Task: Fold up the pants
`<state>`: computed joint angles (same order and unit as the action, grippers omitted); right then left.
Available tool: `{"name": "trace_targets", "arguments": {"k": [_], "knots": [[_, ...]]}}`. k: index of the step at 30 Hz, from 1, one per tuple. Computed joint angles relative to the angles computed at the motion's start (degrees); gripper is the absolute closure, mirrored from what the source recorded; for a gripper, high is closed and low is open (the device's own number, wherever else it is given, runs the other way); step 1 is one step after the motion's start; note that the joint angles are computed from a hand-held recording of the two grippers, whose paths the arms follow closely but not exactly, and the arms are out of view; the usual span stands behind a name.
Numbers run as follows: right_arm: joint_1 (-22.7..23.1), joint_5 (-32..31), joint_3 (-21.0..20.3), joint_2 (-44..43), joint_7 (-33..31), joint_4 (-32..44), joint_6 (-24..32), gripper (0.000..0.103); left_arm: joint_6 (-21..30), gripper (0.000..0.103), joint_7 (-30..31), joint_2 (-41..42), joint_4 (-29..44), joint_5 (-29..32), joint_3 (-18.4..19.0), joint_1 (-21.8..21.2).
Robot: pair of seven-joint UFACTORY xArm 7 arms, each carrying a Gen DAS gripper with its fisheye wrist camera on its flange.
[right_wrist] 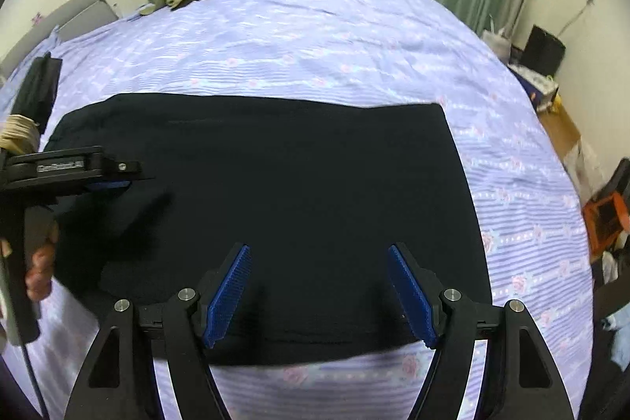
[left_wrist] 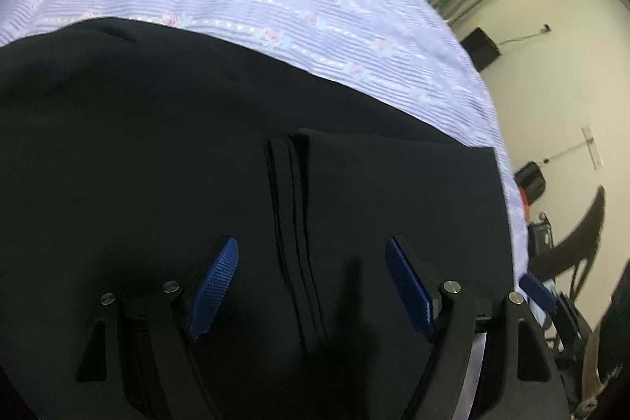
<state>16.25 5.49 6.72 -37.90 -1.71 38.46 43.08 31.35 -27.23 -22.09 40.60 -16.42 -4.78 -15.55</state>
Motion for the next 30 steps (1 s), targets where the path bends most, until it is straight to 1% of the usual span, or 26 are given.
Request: {"name": "trace_targets", "arguments": {"k": [2, 3, 4, 5, 6, 7, 8, 10, 13, 15, 16, 17, 18, 20, 21, 22, 24, 25, 26, 27, 28, 29, 30], "knots": [[0.3, 1.1, -1.2, 1.1, -0.6, -0.2, -1.1, 0.03, -0.8, 0.027, -1.2, 1.8, 1.1, 1.7, -0.9, 0.9], [0.4, 1.5, -1.1, 3.3, -0.6, 0.8, -2.3, 0.03, -1.5, 0.027, -2.0, 2.6, 1.5, 2.3, -1.2, 1.2], [0.7, 2.2, -1.5, 3.9, -0.9, 0.8, -3.2, 0.03, -2.1, 0.032, -2.3, 3.2, 1.8, 2.4, -1.2, 1.2], [0.7, 2.7, -2.0, 4.2, -1.4, 0.8, -3.7, 0.03, -2.1, 0.058, -3.2, 3.8, 2.3, 4.0, -1.8, 1.8], [0.8, 3.2, -2.1, 4.1, -1.4, 0.7, -3.7, 0.03, -0.9, 0.076, -5.2, 4.9, 3.6, 7.5, -3.1, 3.1], [1.0, 3.7, -2.2, 4.0, -1.4, 0.6, -3.8, 0.03, -0.1, 0.081, -5.9, 5.7, 4.5, 8.7, -3.2, 3.3], [1.2, 4.2, -2.3, 4.0, -1.4, 0.6, -3.8, 0.03, -1.3, 0.087, -5.2, 5.7, 4.3, 7.9, -2.7, 2.6], [1.5, 5.1, -2.4, 3.6, -1.4, 0.5, -3.5, 0.03, -3.4, 0.09, -5.3, 5.9, 5.0, 9.4, -3.0, 2.7], [1.9, 5.8, -2.3, 3.3, -1.9, 0.4, -4.1, 0.03, -4.1, 0.09, -9.9, 6.8, 6.8, 16.5, -5.4, 4.8], [2.0, 5.9, -1.9, 3.7, -1.7, 0.7, -4.6, 0.03, -2.8, 0.088, -11.2, 7.7, 7.1, 16.9, -4.9, 4.6], [2.1, 5.9, -1.7, 4.1, -1.6, 1.3, -4.5, 0.03, -1.9, 0.081, -11.8, 7.9, 7.0, 17.1, -4.6, 4.6], [2.2, 5.9, -1.5, 4.3, -1.5, 1.5, -4.6, 0.03, -1.0, 0.071, -12.7, 7.7, 6.9, 18.0, -4.5, 4.9], [2.1, 5.5, -1.1, 4.6, -1.3, 2.0, -4.6, 0.03, 0.2, 0.069, -14.3, 6.8, 6.5, 19.5, -4.8, 5.4], [2.3, 5.1, -0.6, 4.9, -1.1, 2.8, -4.3, 0.03, 3.4, 0.056, -18.7, 3.6, 5.9, 23.7, -6.2, 6.9], [2.5, 5.1, -0.4, 4.8, -0.9, 3.0, -4.2, 0.03, 5.6, 0.053, -21.3, -0.2, 4.6, 26.7, -7.1, 8.0], [2.7, 5.2, -0.3, 4.7, -0.6, 3.2, -4.1, 0.03, 6.4, 0.048, -23.0, -2.9, 3.4, 28.3, -7.8, 8.6], [3.2, 5.6, 0.0, 4.3, 0.0, 3.7, -3.7, 0.03, 9.0, 0.041, -24.5, -11.8, -0.4, 30.5, -8.2, 9.6], [3.6, 6.0, 0.2, 4.0, 0.5, 3.9, -3.6, 0.03, 11.2, 0.034, -24.8, -17.2, -2.6, 31.0, -8.1, 10.0], [4.0, 6.3, 0.7, 3.7, 1.3, 4.2, -3.6, 0.03, 13.3, 0.029, -24.7, -22.7, -4.9, 30.9, -7.8, 10.1], [4.3, 6.4, 1.0, 3.6, 1.9, 4.4, -3.6, 0.03, 14.8, 0.027, -24.2, -26.4, -6.3, 30.6, -7.2, 10.5], [4.6, 6.6, 1.8, 3.6, 3.0, 4.8, -3.5, 0.03, 17.6, 0.022, -23.6, -31.6, -8.1, 30.1, -6.3, 10.9], [5.4, 7.0, 2.4, 3.6, 4.0, 5.2, -3.6, 0.028, 20.5, 0.02, -22.9, -36.4, -9.8, 29.5, -5.5, 11.3], [5.9, 7.2, 2.8, 3.6, 4.7, 5.5, -3.7, 0.025, 22.3, 0.02, -22.5, -40.0, -11.3, 28.9, -5.2, 11.9]]}}
